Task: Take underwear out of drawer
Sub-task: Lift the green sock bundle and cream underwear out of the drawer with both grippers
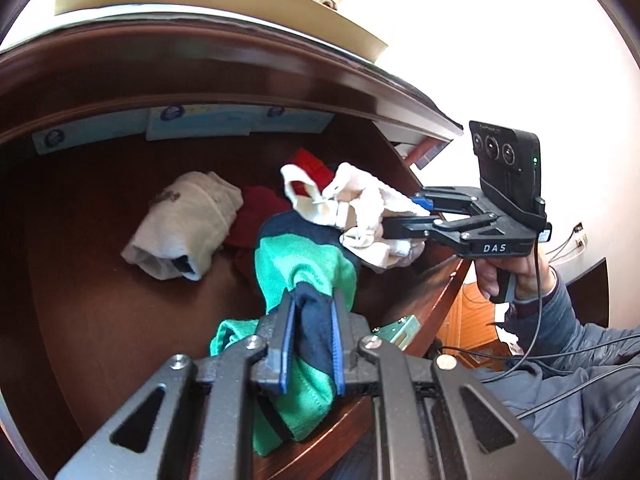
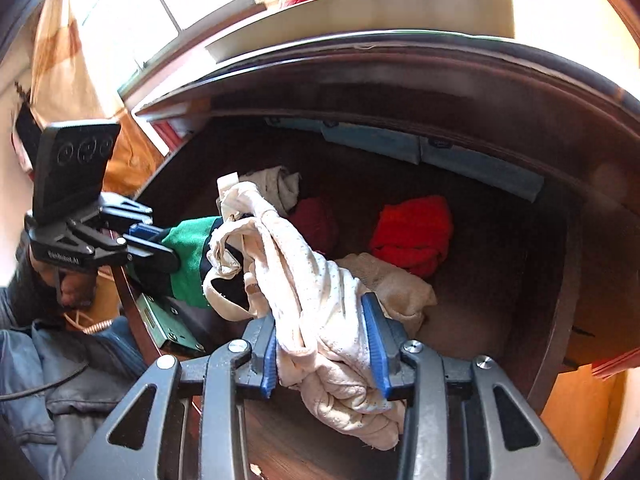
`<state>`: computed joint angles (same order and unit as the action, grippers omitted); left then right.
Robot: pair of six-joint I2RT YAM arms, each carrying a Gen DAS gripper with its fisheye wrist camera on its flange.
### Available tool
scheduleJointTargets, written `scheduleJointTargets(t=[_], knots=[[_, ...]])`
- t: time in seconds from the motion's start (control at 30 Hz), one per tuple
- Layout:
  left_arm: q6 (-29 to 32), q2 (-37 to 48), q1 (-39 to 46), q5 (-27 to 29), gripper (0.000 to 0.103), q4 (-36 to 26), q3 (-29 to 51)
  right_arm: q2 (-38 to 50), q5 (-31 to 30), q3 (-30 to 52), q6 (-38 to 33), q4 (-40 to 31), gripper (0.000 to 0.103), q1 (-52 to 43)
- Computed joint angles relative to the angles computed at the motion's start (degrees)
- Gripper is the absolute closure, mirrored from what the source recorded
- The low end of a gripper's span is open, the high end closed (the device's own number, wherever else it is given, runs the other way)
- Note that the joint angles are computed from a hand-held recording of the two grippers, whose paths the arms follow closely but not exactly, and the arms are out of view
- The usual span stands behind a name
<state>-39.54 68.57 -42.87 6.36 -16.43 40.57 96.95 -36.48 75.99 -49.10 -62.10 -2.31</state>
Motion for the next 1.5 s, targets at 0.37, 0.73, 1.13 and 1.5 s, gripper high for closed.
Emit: scheduleJointTargets(t=[0.37, 0.73, 1.13, 1.5], knots=[[-3.86, -3.77, -4.19, -9.20, 0.090, 4.73, -4.32, 0.27, -11.66, -1.45, 2.81, 0.40, 0.065, -4.93], [-5.01, -7.85, -5.48, -13.84, 0.091, 7.98, -7.41, -0.27, -18.47, -1.91, 3.64, -1.02, 0.065, -6.65], [-4.18, -10.52, -6.89, -20.39, 0.091, 8.28, -8.34, -1.45, -24.32, -3.50, 5.61, 0.52, 0.065, -8.41], [-3.26, -13.76, -9.47, -27.83, 0.091, 4.62, -7.03, -1.65, -27.04, -3.54, 6.61, 1.29, 0.065, -9.51]])
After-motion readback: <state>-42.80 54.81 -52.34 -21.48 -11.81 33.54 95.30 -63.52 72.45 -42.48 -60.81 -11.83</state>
